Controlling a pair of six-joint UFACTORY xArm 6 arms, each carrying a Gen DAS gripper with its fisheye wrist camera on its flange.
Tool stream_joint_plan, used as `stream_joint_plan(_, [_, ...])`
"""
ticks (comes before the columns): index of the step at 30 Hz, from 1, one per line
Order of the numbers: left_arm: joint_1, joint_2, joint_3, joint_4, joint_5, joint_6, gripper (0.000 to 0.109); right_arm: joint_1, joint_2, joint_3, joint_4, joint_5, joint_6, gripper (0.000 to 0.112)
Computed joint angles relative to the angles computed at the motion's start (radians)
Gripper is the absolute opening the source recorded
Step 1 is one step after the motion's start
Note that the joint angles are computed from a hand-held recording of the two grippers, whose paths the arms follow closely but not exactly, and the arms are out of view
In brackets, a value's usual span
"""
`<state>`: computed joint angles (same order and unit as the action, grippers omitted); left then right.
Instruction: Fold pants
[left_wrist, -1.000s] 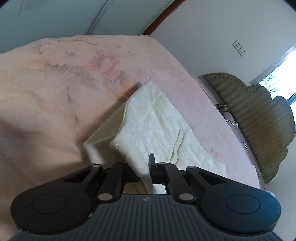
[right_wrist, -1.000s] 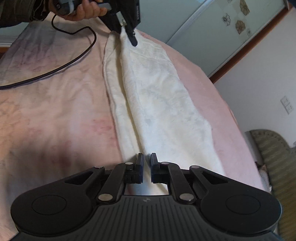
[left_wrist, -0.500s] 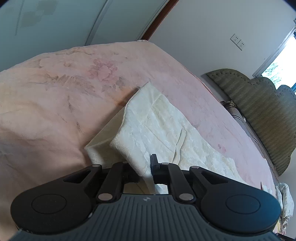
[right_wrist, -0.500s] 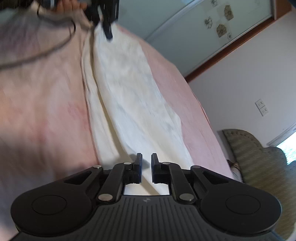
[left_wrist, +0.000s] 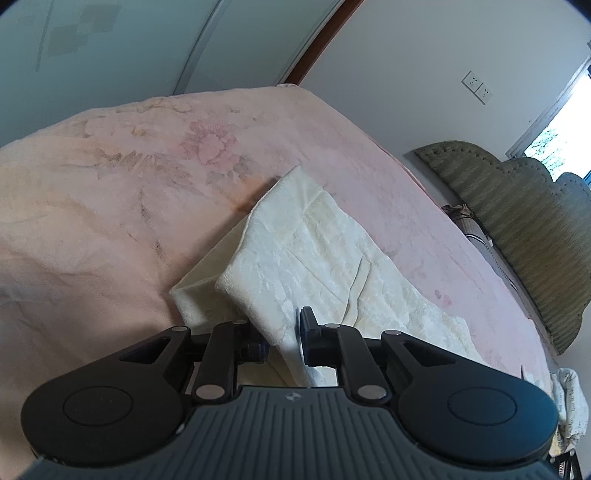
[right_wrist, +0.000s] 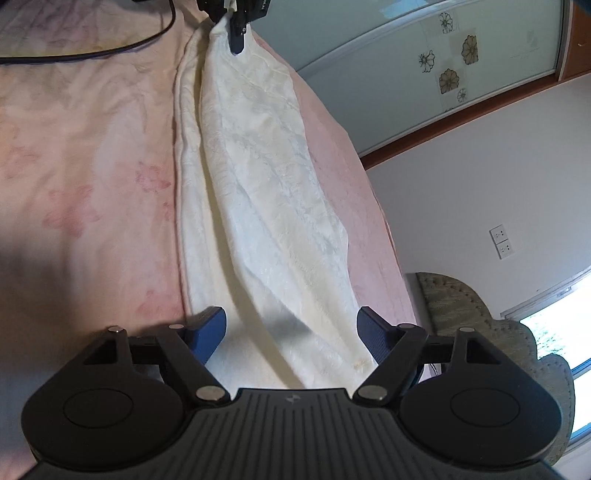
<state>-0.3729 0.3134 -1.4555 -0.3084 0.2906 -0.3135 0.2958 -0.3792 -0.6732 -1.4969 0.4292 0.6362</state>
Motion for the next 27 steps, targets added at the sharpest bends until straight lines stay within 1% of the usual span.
stream_joint_plan(1, [-0.001,-0.003,0.004,0.019,-0.003,-0.008,0.021,-0.012,0.034,-0.028,-0.029,-0.021,0.02,0.077])
stream_joint_plan(2, [0.0,-0.005,0.007,0.042,-0.004,-0.019,0.019,-0.018,0.06,-0.049,-0.045,-0.038,0.035,0.07])
stream_joint_plan(3, [0.002,-0.008,0.009,0.069,-0.005,-0.04,0.012,-0.029,0.082,-0.069,-0.022,-0.068,0.02,0.048])
stream_joint_plan(4, [0.003,-0.009,0.008,0.068,-0.003,-0.036,0.012,-0.039,0.1,-0.081,0.043,-0.094,-0.023,0.033])
stream_joint_plan(5, [0.004,-0.01,0.008,0.056,-0.001,-0.022,0.012,-0.039,0.118,-0.091,0.092,-0.101,-0.062,0.014])
stream_joint_plan(6, [0.005,-0.013,0.01,0.047,-0.001,-0.013,0.012,-0.03,0.129,-0.092,0.102,-0.096,-0.082,0.007])
stream_joint_plan(8, [0.005,-0.02,0.018,0.025,-0.008,0.017,0.013,-0.004,0.126,-0.08,0.092,-0.064,-0.089,0.006])
stream_joint_plan(9, [0.005,-0.024,0.024,0.013,-0.011,0.031,0.013,-0.005,0.112,-0.07,0.132,-0.071,-0.104,0.005])
stream_joint_plan(11, [0.005,-0.03,0.033,0.0,-0.014,0.055,0.013,-0.019,0.065,-0.037,0.274,-0.117,-0.169,0.005])
stream_joint_plan(13, [0.006,-0.027,0.035,0.019,-0.015,0.054,0.013,-0.004,0.005,0.003,0.408,-0.124,-0.242,0.005])
stream_joint_plan(16, [0.009,-0.005,0.019,0.052,-0.006,0.027,0.015,0.025,-0.027,0.033,0.491,-0.106,-0.294,0.005])
stream_joint_plan(19, [0.008,-0.009,0.038,0.104,-0.049,-0.016,0.016,0.024,-0.011,0.033,0.463,-0.112,-0.25,0.005])
stream_joint_plan(21, [0.007,-0.019,0.053,0.152,-0.069,-0.037,0.017,0.032,-0.016,0.031,0.476,-0.111,-0.25,0.005])
stream_joint_plan(23, [0.008,-0.015,0.05,0.203,-0.065,-0.055,0.017,0.04,-0.033,0.045,0.511,-0.122,-0.259,0.005])
stream_joint_plan(25, [0.009,-0.008,0.046,0.217,-0.062,-0.074,0.017,0.04,-0.041,0.058,0.517,-0.122,-0.249,0.004])
stream_joint_plan(27, [0.011,-0.011,0.04,0.238,-0.048,-0.092,0.022,0.023,-0.041,0.068,0.531,-0.152,-0.225,0.004])
